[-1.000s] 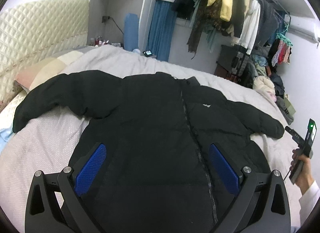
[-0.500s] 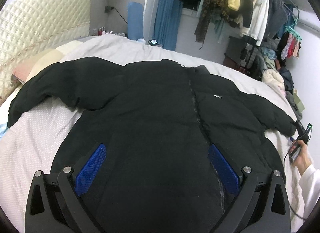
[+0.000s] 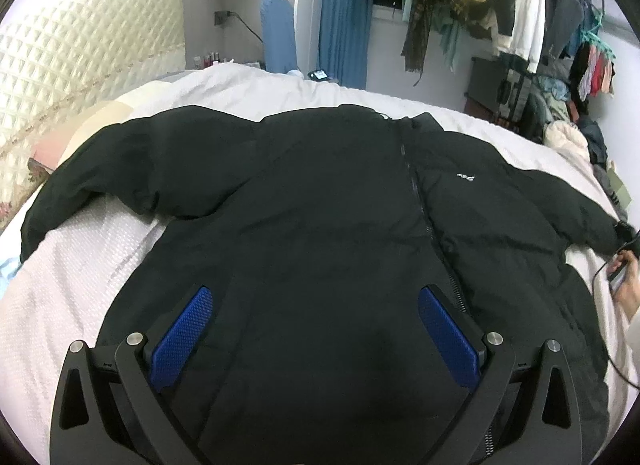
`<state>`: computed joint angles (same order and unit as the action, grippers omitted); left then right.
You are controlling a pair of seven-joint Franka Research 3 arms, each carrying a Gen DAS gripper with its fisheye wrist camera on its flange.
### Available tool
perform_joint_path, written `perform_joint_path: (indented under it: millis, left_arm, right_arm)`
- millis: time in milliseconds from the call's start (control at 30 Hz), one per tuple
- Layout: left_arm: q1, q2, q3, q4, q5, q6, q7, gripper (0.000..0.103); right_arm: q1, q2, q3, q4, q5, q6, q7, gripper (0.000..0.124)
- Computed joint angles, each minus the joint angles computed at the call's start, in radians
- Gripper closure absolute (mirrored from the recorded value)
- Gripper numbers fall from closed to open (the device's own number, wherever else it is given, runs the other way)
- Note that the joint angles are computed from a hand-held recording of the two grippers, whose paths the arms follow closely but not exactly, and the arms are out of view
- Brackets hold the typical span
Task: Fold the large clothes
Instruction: 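Reach the right gripper to the sleeve cuff and grasp it, then lift the sleeve with the right gripper and carry it across the jacket body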
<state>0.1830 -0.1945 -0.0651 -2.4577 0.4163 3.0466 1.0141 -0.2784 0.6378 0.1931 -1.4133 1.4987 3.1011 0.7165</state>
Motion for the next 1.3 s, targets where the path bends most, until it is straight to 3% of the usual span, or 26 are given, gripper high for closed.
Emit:
perform_joint_path:
  millis: [133,200,300,433,567,700,900,1067,1133,1300]
  left_arm:
    - [0.037,-0.04,-0.024,-0.03,0.049,0.018,-0.03,0.0]
    - [0.022,-0.057,-0.007,-0.043,0.038,0.019,-0.006,0.0]
    - [0.026,-0.093,-0.002,-0.068,0.038,0.028,0.012,0.0]
    - [0.095,-0.14,-0.052,-0.092,0.1,0.027,-0.016,0.0]
    - [0.013,-0.167,0.028,-0.115,0.028,0.009,0.072,0.0]
    - [-0.007,-0.185,0.054,-0.138,-0.016,0.035,0.121,0.0]
    - [-0.119,-0.213,0.155,-0.163,-0.149,0.039,0.252,0.0]
    - [-0.063,-0.271,0.126,-0.198,-0.149,0.062,0.297,0.0]
    - [-0.082,-0.286,0.156,-0.206,-0.164,0.064,0.327,0.0]
    - [-0.107,-0.303,0.212,-0.218,-0.212,0.063,0.386,0.0]
  right_arm:
    - [0.012,-0.091,-0.016,-0.066,-0.059,0.037,0.024,0.117]
    - [0.023,-0.153,-0.027,-0.111,-0.084,0.062,0.028,0.119]
    - [0.055,-0.231,-0.063,-0.165,-0.182,0.066,0.115,0.12]
    - [0.116,-0.334,-0.115,-0.221,-0.354,0.067,0.248,0.12]
    - [0.184,-0.423,-0.162,-0.261,-0.549,0.05,0.398,0.12]
    - [0.214,-0.497,-0.149,-0.258,-0.621,-0.011,0.433,0.12]
    - [0.328,-0.562,-0.176,-0.211,-0.842,-0.097,0.562,0.12]
    - [0.418,-0.572,-0.167,-0.147,-1.044,-0.14,0.693,0.12]
    - [0.467,-0.549,-0.174,-0.097,-1.208,-0.166,0.804,0.12]
    - [0.572,-0.462,-0.179,0.04,-1.431,-0.238,0.992,0.119]
